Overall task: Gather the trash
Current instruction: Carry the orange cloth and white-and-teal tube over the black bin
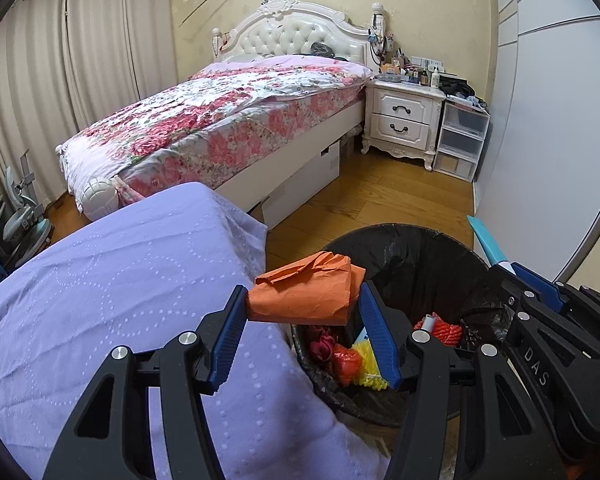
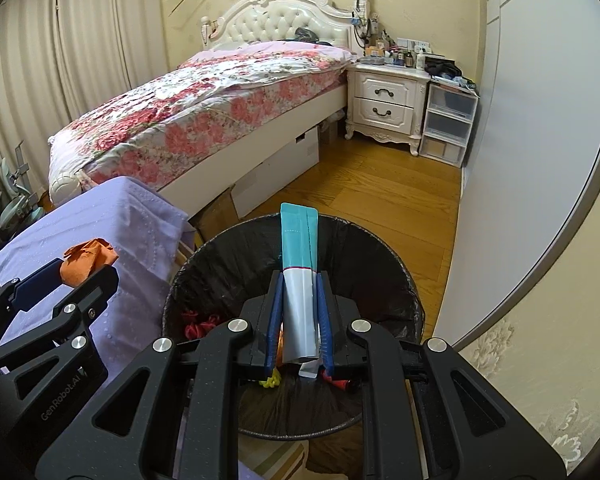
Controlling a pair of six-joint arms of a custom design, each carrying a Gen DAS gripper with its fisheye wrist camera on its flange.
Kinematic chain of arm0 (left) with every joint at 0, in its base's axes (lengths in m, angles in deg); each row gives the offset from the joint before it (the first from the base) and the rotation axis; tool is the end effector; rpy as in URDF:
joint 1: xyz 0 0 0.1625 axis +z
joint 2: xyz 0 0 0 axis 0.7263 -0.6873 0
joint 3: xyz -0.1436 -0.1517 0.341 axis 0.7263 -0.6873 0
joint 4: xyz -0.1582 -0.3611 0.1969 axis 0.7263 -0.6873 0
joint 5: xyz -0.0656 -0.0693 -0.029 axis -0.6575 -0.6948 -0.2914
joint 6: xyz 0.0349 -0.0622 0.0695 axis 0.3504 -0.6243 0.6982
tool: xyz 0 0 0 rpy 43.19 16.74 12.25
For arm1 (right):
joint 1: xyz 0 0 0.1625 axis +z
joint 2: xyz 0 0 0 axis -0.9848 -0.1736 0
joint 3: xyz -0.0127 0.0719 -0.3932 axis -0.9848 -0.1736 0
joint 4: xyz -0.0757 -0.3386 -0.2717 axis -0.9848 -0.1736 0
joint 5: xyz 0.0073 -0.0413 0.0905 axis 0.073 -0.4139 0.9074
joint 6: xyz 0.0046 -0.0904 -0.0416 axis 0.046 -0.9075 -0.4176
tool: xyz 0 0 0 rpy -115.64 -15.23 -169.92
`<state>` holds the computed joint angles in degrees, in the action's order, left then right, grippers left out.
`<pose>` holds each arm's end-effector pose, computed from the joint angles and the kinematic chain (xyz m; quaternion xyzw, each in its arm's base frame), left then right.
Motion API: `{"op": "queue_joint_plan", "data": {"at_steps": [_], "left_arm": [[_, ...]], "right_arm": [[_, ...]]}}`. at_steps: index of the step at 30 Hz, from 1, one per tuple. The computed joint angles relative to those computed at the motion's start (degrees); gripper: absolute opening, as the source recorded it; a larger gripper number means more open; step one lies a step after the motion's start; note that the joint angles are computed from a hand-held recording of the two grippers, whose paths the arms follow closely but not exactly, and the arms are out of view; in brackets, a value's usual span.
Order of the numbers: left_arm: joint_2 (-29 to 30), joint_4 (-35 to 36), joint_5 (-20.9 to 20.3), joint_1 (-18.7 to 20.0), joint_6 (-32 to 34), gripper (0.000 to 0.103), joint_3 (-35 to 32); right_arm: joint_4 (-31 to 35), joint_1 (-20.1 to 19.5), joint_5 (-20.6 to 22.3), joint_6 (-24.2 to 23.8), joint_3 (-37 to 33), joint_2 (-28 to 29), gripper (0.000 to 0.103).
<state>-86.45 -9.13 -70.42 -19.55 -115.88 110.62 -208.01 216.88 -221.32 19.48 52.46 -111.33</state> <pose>-0.0363 -0.2706 0.3333 0.0757 0.8147 -0.4042 0.4089 0.4233 -0.3148 -0.0664 0.2446 -0.8674 0.3306 0.2803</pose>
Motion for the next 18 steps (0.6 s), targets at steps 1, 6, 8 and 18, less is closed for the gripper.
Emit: {"op": "queue_joint_plan", "data": {"at_steps": [1,6,8,18], "left_arm": [[0.4,-2.4,0.3,0.9,1.9,0.056,0.3],[3.3,-12.7,1.2,4.4,9.4,0.056,1.6],[4.8,-17.5,1.6,6.2,13.0,0.056,2.0],[9.1,-30.3,1.1,10.6,22.1,0.056,3.6]], "right_arm": [[-0.1,-0.2,-0.1,0.1,-0.1,0.1,0.016],[-0.4,-0.9,-1.2,0.1,-0.4,0.6,0.017],[-0.3,-1.3,-1.2,0.4,-0.5,0.8,0.017],[0.1,-3.0,-1.6,1.1,-1.1,1.5,0.017]]}}
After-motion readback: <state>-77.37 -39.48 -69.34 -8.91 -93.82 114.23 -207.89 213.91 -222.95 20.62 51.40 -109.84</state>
